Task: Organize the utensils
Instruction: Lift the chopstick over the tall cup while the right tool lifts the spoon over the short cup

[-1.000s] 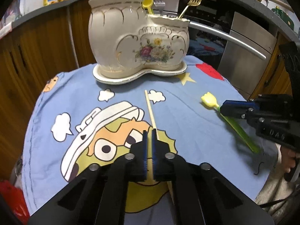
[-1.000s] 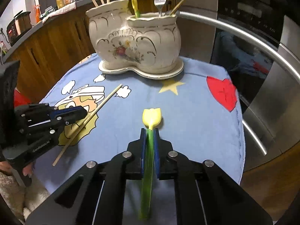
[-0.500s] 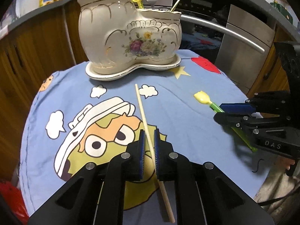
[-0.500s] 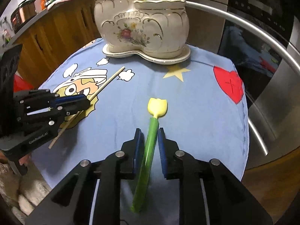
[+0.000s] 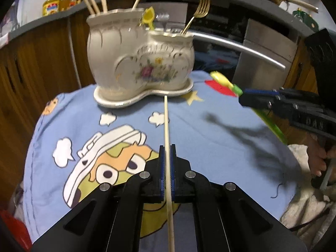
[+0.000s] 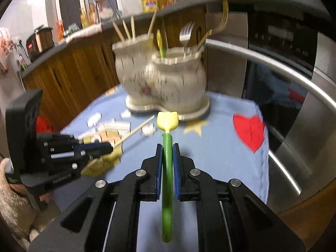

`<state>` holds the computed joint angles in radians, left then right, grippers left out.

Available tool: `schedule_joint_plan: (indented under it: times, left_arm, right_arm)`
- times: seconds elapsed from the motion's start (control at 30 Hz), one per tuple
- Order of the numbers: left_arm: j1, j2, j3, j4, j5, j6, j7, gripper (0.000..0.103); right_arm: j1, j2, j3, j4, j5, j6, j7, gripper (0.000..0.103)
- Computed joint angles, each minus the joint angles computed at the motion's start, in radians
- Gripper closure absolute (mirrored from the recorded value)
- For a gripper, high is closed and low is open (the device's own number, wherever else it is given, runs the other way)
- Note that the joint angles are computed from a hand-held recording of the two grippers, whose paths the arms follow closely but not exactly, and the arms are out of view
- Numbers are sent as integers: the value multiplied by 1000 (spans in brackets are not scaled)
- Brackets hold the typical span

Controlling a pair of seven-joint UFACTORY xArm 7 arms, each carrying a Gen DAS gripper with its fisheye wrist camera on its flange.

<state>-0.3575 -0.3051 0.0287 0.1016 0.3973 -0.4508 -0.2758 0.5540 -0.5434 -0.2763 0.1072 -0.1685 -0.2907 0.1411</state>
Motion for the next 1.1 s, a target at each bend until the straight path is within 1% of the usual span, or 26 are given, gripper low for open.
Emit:
schedule_joint_plan:
  times: [0.07, 0.13, 0.2, 0.27, 0.3, 0.37, 0.4, 0.43, 0.47, 0.53, 0.57, 0.63, 0.67, 0.7, 0.77, 0.8, 0.87, 1.0, 1.07, 1.1]
  left_arm:
    - [-1, -29, 3, -16, 8, -30, 7, 98]
    - [-6, -69, 19, -32, 24, -55, 2, 98]
    - [-12, -93, 40, -41, 42, -88, -5, 98]
    - [-15, -127, 77, -46, 70, -153, -18, 98]
    - [-11, -136, 87, -41, 74, -186, -30, 98]
    - [-4, -120, 104, -17, 89, -263, -55, 98]
    - [9, -111, 92, -3, 82, -285, -59, 98]
    - [33, -94, 52, 23, 33, -316, -42, 98]
    - [47, -74, 42, 52, 26, -337, -43, 98]
    - [66, -28, 37, 120, 24, -365, -72, 98]
    - [75, -3, 40, 152, 40, -381, -92, 98]
    - [95, 62, 22, 222, 21, -421, -111, 98]
    - [105, 106, 20, 262, 28, -453, -130, 98]
    - [116, 141, 18, 292, 36, -479, -150, 98]
    - [137, 219, -10, 367, -18, -499, -159, 98]
    - [151, 246, -17, 389, -15, -511, -174, 98]
    - [170, 305, -46, 443, -60, -519, -167, 98]
    - [189, 368, -92, 497, -140, -527, -105, 98]
    - [173, 396, -113, 513, -220, -541, -29, 98]
    - [172, 404, -116, 512, -234, -551, -10, 98]
  right_arm:
    - [8, -14, -25, 0, -15, -42, -10, 93]
    - [8, -17, -41, 8, -36, -91, -12, 93]
    - [19, -8, -76, 24, -71, -128, 1, 93]
    - [32, 19, -111, 56, -107, -177, 24, 93]
    - [47, 34, -137, 78, -132, -193, 41, 93]
    - [104, 77, -226, 133, -206, -236, 96, 93]
    - [127, 98, -258, 159, -238, -251, 126, 93]
    - [151, 120, -291, 185, -272, -263, 161, 93]
    - [173, 156, -319, 220, -299, -284, 198, 93]
    - [194, 238, -346, 285, -327, -347, 257, 93]
    - [194, 268, -354, 306, -339, -373, 282, 93]
    - [210, 346, -397, 369, -406, -433, 381, 93]
    - [213, 398, -413, 406, -433, -475, 434, 93]
    - [208, 435, -414, 436, -447, -494, 469, 93]
    - [189, 499, -411, 488, -490, -533, 548, 93]
    - [178, 526, -402, 507, -492, -549, 566, 93]
    - [151, 581, -380, 544, -490, -585, 599, 93]
    - [91, 665, -331, 606, -480, -636, 662, 93]
    - [69, 693, -303, 625, -456, -648, 660, 93]
    - [59, 704, -289, 634, -446, -649, 654, 93]
